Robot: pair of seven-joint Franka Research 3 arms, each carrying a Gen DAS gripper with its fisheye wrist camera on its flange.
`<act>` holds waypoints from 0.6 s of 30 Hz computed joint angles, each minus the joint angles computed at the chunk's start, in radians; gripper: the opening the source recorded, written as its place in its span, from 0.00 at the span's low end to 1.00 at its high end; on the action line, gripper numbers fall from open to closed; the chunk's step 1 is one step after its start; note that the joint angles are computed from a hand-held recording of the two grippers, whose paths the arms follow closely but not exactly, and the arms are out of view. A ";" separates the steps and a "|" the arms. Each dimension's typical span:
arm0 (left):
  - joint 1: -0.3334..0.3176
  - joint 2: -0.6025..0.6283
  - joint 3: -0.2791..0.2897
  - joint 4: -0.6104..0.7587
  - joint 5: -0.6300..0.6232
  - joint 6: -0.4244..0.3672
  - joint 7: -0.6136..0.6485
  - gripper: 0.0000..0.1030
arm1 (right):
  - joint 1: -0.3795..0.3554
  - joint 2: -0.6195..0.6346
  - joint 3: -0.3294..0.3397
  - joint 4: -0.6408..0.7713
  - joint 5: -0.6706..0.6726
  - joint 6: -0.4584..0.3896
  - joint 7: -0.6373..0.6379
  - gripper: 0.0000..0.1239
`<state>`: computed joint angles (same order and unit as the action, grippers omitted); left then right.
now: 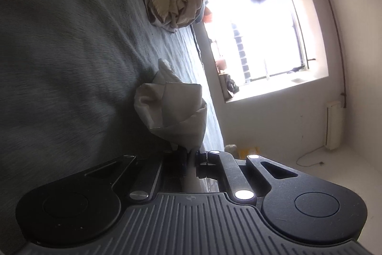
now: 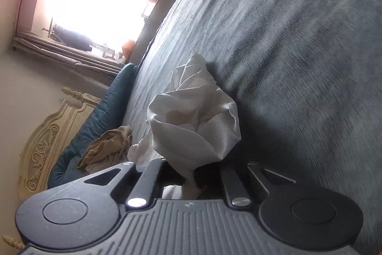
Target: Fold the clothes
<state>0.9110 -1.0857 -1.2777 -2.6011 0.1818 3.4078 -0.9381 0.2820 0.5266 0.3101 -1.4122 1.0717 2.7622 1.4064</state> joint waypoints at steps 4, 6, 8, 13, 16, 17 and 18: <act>-0.113 0.005 0.049 -0.048 0.025 -0.028 0.029 0.04 | -0.065 -0.207 0.041 -0.270 0.206 0.000 -0.153 0.07; -0.194 0.017 0.087 -0.078 0.041 -0.059 0.050 0.04 | -0.073 -0.305 0.034 -0.383 0.307 -0.017 -0.205 0.07; -0.238 0.028 0.107 -0.099 0.054 -0.063 0.066 0.04 | -0.069 -0.401 0.017 -0.491 0.393 -0.039 -0.238 0.07; -0.302 0.065 0.134 -0.146 0.071 -0.028 0.107 0.05 | -0.016 -0.530 -0.038 -0.654 0.438 -0.049 -0.260 0.10; -0.295 0.130 0.137 -0.166 0.064 0.022 0.149 0.16 | 0.021 -0.520 -0.074 -0.664 0.278 -0.017 -0.177 0.22; -0.307 0.151 0.151 -0.171 0.064 0.017 0.172 0.29 | 0.029 -0.529 -0.089 -0.668 0.276 -0.023 -0.185 0.23; -0.329 0.158 0.168 -0.179 0.062 0.005 0.193 0.34 | 0.038 -0.548 -0.104 -0.679 0.270 -0.022 -0.189 0.30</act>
<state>0.5815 -0.9274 -1.1097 -2.7803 0.2436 3.4123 -0.7450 0.3201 -0.0212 0.2058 -2.0915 1.3417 2.7397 1.2175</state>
